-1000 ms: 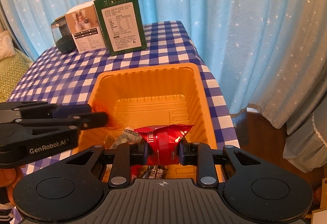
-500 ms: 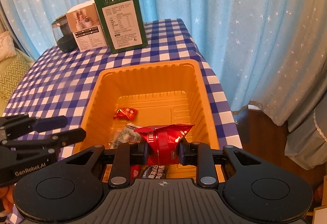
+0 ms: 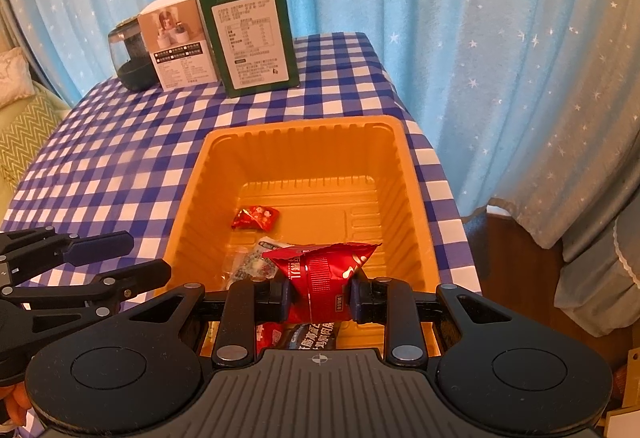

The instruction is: Organize snacks

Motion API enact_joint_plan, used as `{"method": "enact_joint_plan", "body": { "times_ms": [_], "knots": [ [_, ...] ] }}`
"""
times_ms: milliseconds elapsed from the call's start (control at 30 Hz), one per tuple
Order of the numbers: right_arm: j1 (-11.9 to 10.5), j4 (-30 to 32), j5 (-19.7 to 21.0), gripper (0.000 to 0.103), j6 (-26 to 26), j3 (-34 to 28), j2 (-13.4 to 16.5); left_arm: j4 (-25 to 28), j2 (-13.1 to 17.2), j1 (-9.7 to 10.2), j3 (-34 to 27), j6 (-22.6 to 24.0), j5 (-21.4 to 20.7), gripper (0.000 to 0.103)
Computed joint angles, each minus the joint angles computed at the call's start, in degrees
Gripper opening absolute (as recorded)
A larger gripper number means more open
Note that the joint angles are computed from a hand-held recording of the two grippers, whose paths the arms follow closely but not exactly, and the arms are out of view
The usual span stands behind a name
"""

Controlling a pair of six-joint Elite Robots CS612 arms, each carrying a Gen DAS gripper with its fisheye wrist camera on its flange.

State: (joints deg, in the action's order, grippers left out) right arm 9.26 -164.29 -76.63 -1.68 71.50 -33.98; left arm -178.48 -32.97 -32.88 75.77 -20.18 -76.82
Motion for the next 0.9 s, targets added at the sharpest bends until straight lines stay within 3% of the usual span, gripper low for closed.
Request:
{"method": "enact_joint_plan", "body": {
  "times_ms": [300, 367, 433, 633, 900],
  "knots": [
    [-0.10, -0.41, 2.29, 0.028, 0.49, -1.24, 1.01, -0.12, -0.09, 0.09, 0.57, -0.26, -0.01, 0.040],
    [-0.36, 0.63, 3.89, 0.036, 1.32, -1.77, 1.28, -0.22, -0.24, 0.06, 0.87, -0.19, 0.19, 0.040],
    [-0.52, -0.21, 4.30, 0.061, 3.00, -1.60, 1.35, -0.41, -0.42, 0.08, 1.20, -0.15, 0.27, 0.040],
    [-1.04, -1.93, 4.35, 0.062, 6.02, -0.24, 0.79, -0.48, -0.85, -0.17, 1.81, -0.18, 0.56, 0.040],
    [-1.63, -2.78, 4.37, 0.062, 6.10, 2.92, -1.42, -1.26, -2.04, -0.86, 3.62, -1.05, 1.18, 0.045]
  ]
}}
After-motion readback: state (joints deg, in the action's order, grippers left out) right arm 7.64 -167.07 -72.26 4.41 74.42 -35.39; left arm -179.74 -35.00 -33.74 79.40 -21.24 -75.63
